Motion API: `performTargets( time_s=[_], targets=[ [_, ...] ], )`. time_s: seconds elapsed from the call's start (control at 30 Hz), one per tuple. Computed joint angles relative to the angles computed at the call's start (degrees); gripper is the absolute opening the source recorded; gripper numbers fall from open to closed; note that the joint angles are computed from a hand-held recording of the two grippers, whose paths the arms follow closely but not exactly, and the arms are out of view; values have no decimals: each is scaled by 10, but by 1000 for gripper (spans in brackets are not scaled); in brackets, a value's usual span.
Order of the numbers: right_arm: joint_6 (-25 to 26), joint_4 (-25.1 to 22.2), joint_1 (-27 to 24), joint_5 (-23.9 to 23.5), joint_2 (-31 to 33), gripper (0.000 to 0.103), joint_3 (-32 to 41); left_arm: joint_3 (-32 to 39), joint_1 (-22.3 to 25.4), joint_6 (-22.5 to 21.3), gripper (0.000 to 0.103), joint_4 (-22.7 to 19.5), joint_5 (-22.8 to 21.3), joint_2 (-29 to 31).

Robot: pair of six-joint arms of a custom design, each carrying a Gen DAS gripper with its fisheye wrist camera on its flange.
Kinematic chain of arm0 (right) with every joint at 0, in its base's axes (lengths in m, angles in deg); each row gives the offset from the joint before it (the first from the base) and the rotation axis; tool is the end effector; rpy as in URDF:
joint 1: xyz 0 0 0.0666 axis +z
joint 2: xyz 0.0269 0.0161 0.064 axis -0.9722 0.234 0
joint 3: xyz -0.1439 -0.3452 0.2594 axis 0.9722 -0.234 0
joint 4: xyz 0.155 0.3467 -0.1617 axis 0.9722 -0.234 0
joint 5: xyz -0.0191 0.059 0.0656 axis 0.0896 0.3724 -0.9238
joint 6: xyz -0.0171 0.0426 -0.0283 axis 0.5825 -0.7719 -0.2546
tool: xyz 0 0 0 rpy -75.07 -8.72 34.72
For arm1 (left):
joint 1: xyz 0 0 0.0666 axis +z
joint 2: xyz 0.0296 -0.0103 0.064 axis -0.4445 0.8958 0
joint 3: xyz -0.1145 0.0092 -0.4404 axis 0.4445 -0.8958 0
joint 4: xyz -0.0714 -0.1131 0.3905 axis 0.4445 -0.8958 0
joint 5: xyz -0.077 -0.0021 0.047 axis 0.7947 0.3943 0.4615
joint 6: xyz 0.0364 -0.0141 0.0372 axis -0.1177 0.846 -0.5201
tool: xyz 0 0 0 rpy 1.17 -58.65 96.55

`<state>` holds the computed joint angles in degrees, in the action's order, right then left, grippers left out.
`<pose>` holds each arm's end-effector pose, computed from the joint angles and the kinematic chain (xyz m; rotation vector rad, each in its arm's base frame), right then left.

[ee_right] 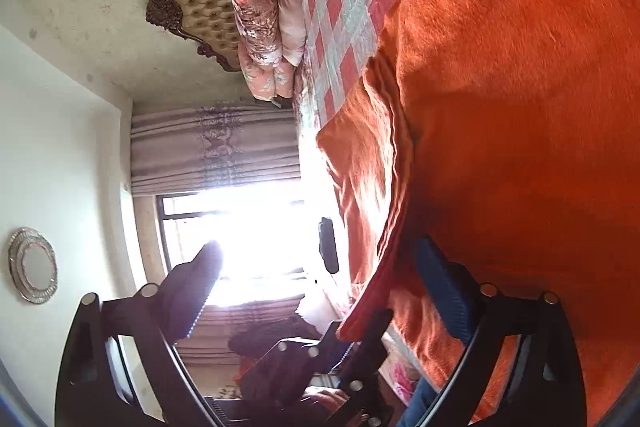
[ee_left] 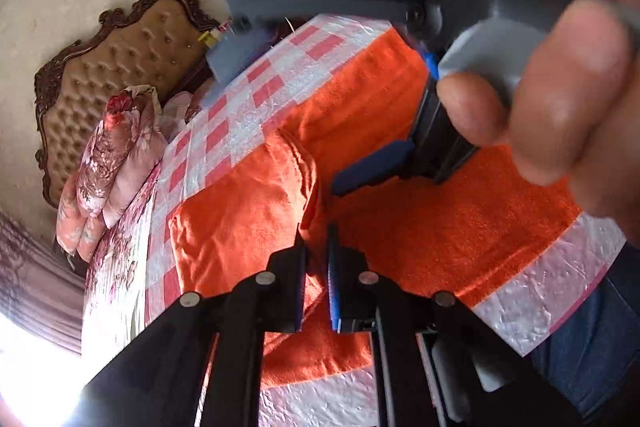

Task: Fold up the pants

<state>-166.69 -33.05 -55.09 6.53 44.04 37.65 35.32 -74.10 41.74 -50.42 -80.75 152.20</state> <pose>0.3510 0.1624 0.3421 0.6320 2.2115 1.8189 0.2615 -0.2645 0.4105 1.0378 2.0977 0.2883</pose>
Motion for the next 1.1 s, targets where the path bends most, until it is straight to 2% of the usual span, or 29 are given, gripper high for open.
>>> performTargets(
  time_s=[0.1, 0.17, 0.23, 0.33, 0.37, 0.4, 0.43, 0.5, 0.57, 0.63, 0.73, 0.8, 0.87, 0.93, 1.0, 1.1],
  targets=[
    [50, -73, 5, 4, 10, 84, 30, 0, 10, 3, 9, 11, 11, -6],
    [101, -147, 9, 21, 22, 80, 66, 0, 9, 0, 9, 14, 13, -11],
    [138, -191, 15, 33, 36, 73, 90, -4, 10, -8, 9, 22, 16, -18],
    [213, -281, 30, 64, 65, 56, 141, -15, -2, -6, 9, 25, 17, -34],
    [242, -312, 36, 82, 72, 40, 157, -17, -3, -4, 9, 27, 18, -36],
    [285, -357, 44, 121, 77, 18, 177, -19, -7, 2, 9, 26, 16, -38],
    [313, -389, 50, 159, 76, 8, 190, -20, -12, 7, 9, 28, 14, -39],
    [348, -404, 59, 203, 62, 8, 198, -25, -24, 20, 9, 37, 12, -41],
    [392, -454, 75, 275, 47, 8, 212, -30, -38, 36, 9, 49, 12, -39],
    [403, -470, 73, 290, 42, 8, 207, -36, -57, 50, 9, 59, 6, -27],
    [394, -476, 59, 273, 53, 9, 185, -42, -77, 64, 9, 57, -1, -2],
    [368, -431, 45, 240, 45, 14, 158, -48, -84, 67, 9, 60, -6, 4],
    [357, -409, 40, 232, 40, 19, 151, -53, -88, 74, 10, 65, -10, 5],
    [356, -386, 37, 232, 40, 20, 145, -56, -89, 76, 10, 71, -12, 5],
    [349, -383, 32, 230, 37, 8, 144, -57, -92, 76, 10, 75, -16, 3],
    [353, -389, 33, 250, 15, 8, 140, -60, -100, 62, 10, 89, -17, -1]
  ],
)
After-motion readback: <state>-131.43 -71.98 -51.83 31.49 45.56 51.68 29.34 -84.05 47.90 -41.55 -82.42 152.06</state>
